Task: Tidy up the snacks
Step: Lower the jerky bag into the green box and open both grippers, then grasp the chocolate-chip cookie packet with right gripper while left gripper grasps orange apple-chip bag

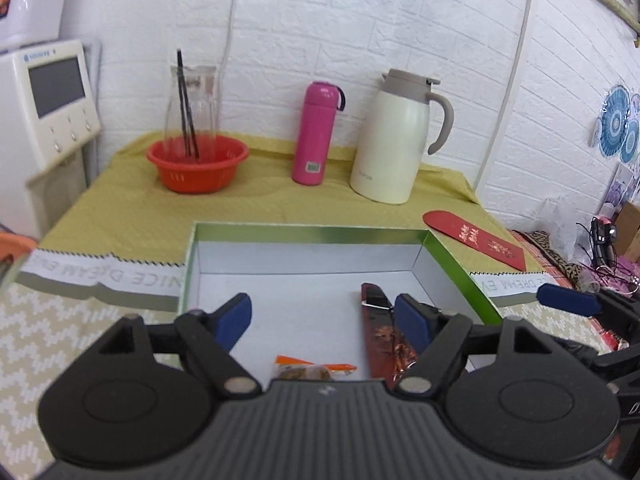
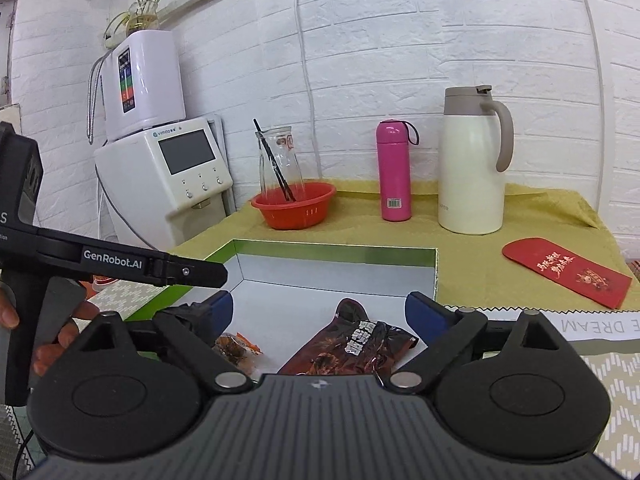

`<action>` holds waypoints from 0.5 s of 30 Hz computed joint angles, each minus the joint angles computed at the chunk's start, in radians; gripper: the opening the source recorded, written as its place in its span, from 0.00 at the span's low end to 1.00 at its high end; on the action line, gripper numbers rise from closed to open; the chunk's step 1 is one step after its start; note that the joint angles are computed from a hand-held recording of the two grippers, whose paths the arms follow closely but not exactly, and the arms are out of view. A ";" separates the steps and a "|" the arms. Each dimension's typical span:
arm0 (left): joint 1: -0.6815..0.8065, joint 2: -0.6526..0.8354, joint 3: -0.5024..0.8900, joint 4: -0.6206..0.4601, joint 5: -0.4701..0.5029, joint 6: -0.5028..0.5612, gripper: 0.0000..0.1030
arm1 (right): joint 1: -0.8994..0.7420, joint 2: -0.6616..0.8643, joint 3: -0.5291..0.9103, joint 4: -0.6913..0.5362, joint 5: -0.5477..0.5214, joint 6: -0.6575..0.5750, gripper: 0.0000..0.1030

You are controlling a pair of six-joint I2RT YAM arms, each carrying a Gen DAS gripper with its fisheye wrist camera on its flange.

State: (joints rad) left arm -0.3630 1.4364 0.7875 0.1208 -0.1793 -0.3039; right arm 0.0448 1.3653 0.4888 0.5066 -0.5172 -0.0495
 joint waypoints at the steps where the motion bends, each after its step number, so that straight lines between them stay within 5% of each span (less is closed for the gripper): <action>1: -0.012 -0.030 -0.020 0.000 -0.021 0.004 0.75 | -0.002 -0.036 -0.012 -0.022 0.000 0.001 1.00; 6: -0.088 -0.239 -0.125 -0.048 -0.100 0.004 0.75 | 0.004 -0.305 -0.088 -0.218 0.028 -0.015 1.00; 15: -0.377 -0.640 -0.247 -0.327 -0.321 -0.077 0.75 | -0.079 -0.968 -0.184 -0.859 -0.063 -0.181 1.00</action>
